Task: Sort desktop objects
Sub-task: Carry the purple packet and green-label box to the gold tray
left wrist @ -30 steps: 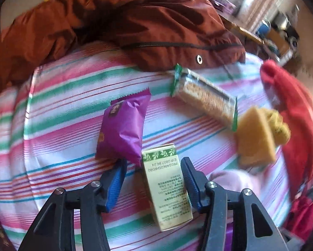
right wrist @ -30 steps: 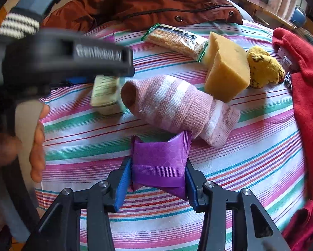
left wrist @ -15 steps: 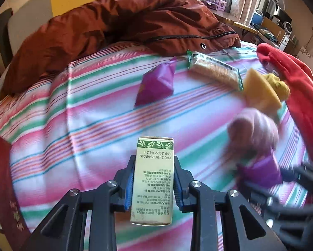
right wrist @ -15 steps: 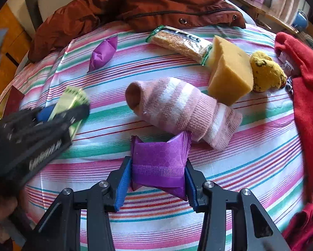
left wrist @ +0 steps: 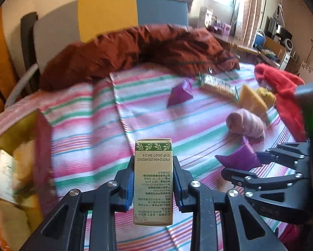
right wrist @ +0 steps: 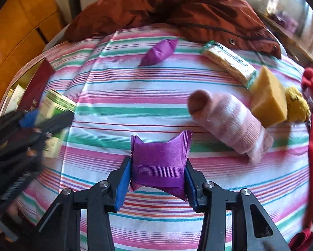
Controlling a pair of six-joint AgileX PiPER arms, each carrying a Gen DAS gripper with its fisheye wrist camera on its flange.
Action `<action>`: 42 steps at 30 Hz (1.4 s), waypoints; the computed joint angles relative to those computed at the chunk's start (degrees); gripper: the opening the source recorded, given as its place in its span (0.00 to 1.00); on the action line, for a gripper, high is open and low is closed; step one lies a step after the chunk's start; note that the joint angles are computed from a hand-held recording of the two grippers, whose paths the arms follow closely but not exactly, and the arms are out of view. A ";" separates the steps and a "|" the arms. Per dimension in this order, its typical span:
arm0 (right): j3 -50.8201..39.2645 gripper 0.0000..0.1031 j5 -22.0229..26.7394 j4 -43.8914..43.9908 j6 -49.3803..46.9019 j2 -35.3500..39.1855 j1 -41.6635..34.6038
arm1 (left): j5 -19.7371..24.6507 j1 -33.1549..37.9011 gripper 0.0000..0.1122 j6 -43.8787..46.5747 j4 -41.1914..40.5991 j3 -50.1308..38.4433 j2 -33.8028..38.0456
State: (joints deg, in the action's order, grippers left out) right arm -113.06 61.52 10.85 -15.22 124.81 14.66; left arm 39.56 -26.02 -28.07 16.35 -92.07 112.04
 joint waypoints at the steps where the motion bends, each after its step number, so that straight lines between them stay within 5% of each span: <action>1: -0.01 0.46 -0.23 -0.17 -0.23 0.04 0.24 | -0.51 -0.04 0.26 -1.17 1.50 1.14 -1.20; 13: -1.73 0.45 -1.51 -1.72 -0.45 1.86 2.96 | -3.06 1.24 0.27 -10.48 10.57 13.44 -13.47; 29: -1.25 0.45 -3.56 -1.07 -1.19 0.59 3.57 | -5.11 7.32 0.26 -14.06 10.41 25.98 -23.95; 42: 3.30 0.44 -6.17 6.96 -4.15 -5.48 10.11 | -10.74 22.52 0.26 -0.28 -5.65 37.92 -31.92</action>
State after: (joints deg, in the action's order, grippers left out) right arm -109.76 55.35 17.80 -19.37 119.33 24.76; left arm 28.82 -3.50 -28.36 10.70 -54.15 80.13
